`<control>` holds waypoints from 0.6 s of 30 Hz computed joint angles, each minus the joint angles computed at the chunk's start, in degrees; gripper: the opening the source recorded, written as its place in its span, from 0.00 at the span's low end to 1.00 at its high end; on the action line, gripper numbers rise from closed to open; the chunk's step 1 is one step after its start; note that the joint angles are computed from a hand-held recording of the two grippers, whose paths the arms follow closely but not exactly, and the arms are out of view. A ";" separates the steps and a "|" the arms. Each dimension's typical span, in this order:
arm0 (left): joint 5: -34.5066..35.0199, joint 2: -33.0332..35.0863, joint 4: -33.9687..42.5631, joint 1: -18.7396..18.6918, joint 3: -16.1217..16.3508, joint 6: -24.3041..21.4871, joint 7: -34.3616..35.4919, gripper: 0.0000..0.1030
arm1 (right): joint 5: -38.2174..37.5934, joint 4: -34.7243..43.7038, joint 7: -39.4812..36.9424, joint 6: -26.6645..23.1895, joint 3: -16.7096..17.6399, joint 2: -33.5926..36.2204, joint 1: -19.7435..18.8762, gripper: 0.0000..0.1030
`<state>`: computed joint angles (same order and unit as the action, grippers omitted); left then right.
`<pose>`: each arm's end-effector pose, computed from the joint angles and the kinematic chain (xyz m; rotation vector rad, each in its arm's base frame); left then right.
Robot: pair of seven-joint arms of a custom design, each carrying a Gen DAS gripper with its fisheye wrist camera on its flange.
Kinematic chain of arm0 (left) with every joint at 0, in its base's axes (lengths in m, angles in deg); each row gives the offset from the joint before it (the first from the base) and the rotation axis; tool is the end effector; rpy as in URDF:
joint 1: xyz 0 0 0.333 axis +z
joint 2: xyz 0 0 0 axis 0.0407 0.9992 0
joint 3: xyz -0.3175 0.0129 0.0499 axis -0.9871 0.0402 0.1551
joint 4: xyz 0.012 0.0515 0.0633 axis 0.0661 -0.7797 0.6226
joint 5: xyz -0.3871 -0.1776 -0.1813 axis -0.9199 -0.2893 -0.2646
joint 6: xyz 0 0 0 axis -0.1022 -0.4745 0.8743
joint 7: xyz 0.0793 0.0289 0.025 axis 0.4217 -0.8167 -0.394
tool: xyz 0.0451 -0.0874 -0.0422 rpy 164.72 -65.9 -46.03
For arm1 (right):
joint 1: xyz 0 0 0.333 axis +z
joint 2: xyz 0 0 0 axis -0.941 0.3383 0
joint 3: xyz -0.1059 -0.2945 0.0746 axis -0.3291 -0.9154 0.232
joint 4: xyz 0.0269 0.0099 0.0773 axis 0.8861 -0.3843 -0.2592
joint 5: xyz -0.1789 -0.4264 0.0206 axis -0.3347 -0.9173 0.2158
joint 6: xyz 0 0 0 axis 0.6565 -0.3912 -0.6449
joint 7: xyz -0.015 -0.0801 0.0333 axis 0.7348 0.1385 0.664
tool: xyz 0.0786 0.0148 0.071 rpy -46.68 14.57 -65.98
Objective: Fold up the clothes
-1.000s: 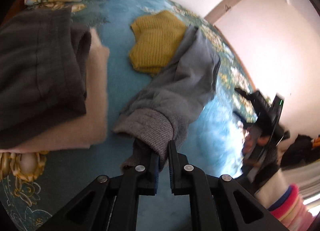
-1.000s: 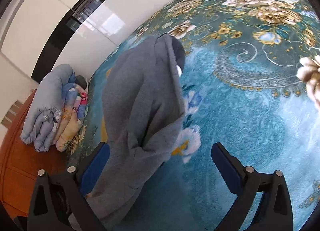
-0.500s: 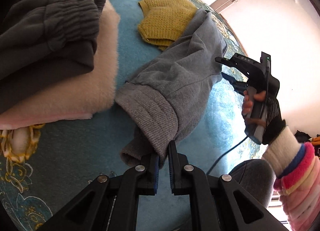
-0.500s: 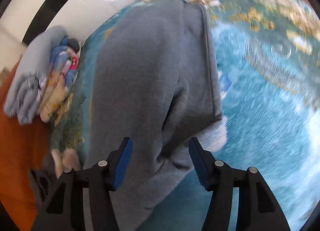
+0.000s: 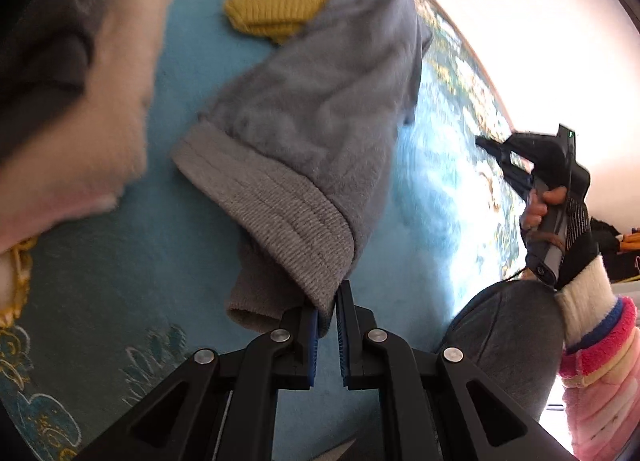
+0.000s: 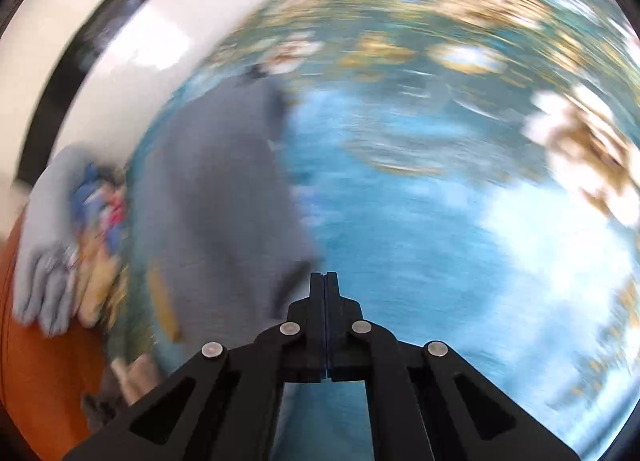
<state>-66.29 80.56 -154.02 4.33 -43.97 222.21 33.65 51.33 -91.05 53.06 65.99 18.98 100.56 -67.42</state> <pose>0.6185 -0.0405 0.3994 2.2282 -1.7140 0.8067 0.7800 0.0776 0.4318 -1.3779 2.1182 0.0286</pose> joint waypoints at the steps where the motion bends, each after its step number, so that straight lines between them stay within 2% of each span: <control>1: 0.08 0.01 -0.17 0.03 0.02 -0.20 -0.40 0.08 | -0.52 -1.61 2.24 -0.63 -0.99 -0.79 -0.05 0.00; 3: -0.23 -0.02 -0.48 0.19 0.16 -0.41 -0.99 0.09 | 4.38 -4.55 4.02 0.79 -0.48 -2.11 -2.02 0.00; 5: -1.06 -0.15 -0.66 0.50 0.43 -0.68 -1.20 0.12 | 3.44 -5.64 3.21 2.85 -0.84 -3.13 -1.81 0.00; 7: -2.15 -0.54 -0.89 0.93 0.80 -1.49 -1.03 0.12 | 4.90 -5.58 -1.00 3.67 0.34 -3.42 -2.47 0.02; 8: -2.86 -0.84 -1.07 1.16 1.02 -2.05 -0.80 0.15 | 5.63 -5.49 -3.07 4.02 0.81 -3.52 -2.68 0.02; 10: -4.07 -2.06 -2.28 1.81 1.68 -2.92 -0.45 0.31 | 5.41 -5.00 -4.64 4.66 0.89 -3.33 -2.06 0.02; 11: -4.40 -2.75 -3.27 1.91 1.81 -2.22 -0.57 0.51 | 5.31 -4.77 -5.01 4.91 0.90 -3.21 -1.77 0.03; 12: -3.90 -3.55 -4.24 2.01 1.88 -0.83 -2.04 0.60 | 5.05 -4.55 -4.53 4.81 0.77 -3.10 -1.37 0.03; 15: -2.37 -4.37 -5.55 2.05 2.13 2.64 -6.94 0.60 | 5.47 -3.88 -3.95 4.30 0.88 -2.45 -1.10 0.03; 18: -0.08 -2.17 -4.00 1.47 1.54 7.38 -8.52 0.62 | 6.16 -3.75 -5.18 3.21 1.10 -2.15 -1.48 0.03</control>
<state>-66.37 78.39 -158.02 5.80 -42.42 229.60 25.14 57.49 -94.80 47.88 69.20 20.08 98.42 -68.89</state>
